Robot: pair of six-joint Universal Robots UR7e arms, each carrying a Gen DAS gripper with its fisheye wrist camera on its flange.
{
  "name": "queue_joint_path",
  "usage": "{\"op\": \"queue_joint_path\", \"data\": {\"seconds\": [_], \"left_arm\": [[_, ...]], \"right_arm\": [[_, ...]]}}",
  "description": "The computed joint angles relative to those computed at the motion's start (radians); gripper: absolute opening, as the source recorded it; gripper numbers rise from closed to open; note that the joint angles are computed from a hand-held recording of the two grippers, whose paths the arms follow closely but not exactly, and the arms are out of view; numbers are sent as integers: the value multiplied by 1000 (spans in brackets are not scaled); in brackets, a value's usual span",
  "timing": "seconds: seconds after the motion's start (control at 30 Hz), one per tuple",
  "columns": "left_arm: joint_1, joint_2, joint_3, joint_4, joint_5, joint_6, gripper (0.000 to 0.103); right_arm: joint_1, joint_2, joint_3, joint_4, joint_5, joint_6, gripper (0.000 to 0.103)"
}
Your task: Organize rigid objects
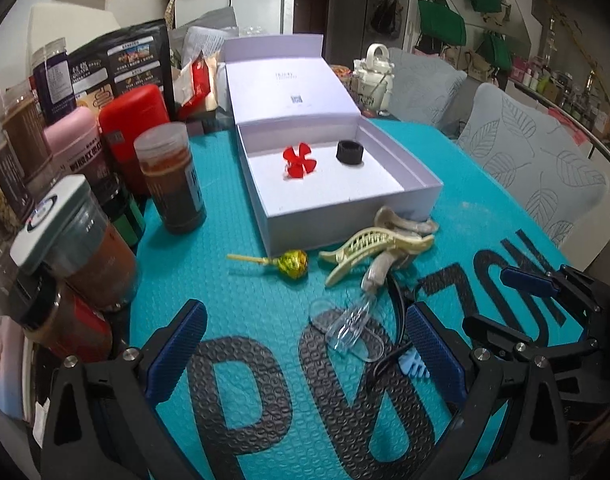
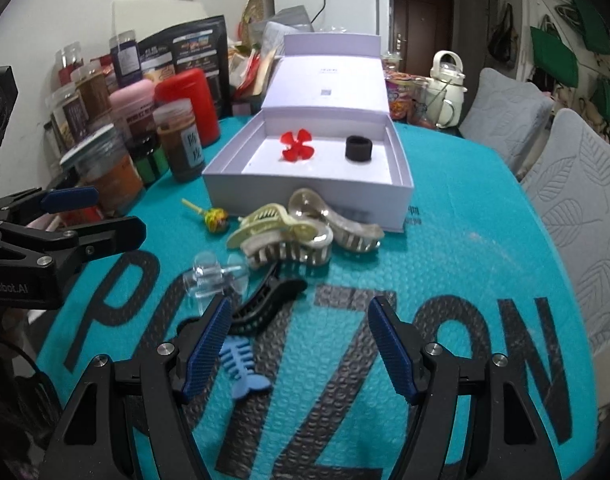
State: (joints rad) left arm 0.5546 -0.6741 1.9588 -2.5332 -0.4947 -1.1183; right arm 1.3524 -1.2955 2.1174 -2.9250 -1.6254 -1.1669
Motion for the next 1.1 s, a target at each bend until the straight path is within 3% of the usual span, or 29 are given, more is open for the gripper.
{"op": "queue_joint_path", "data": {"seconds": [0.63, 0.7, 0.77, 0.8, 1.1], "left_arm": [[68, 73, 15, -229, -81, 162, 102], [77, 79, 11, -255, -96, 182, 102], [83, 84, 12, -290, -106, 204, 102], [86, 86, 10, -303, -112, 214, 102], [108, 103, -22, -309, -127, 271, 102]], "right_arm": [[-51, 38, 2, 138, 29, -84, 68], [-49, 49, 4, 124, 13, -89, 62], [-48, 58, 6, 97, 4, -88, 44], [-48, 61, 5, 87, 5, -90, 41], [-59, 51, -3, 108, 6, -131, 32]]}}
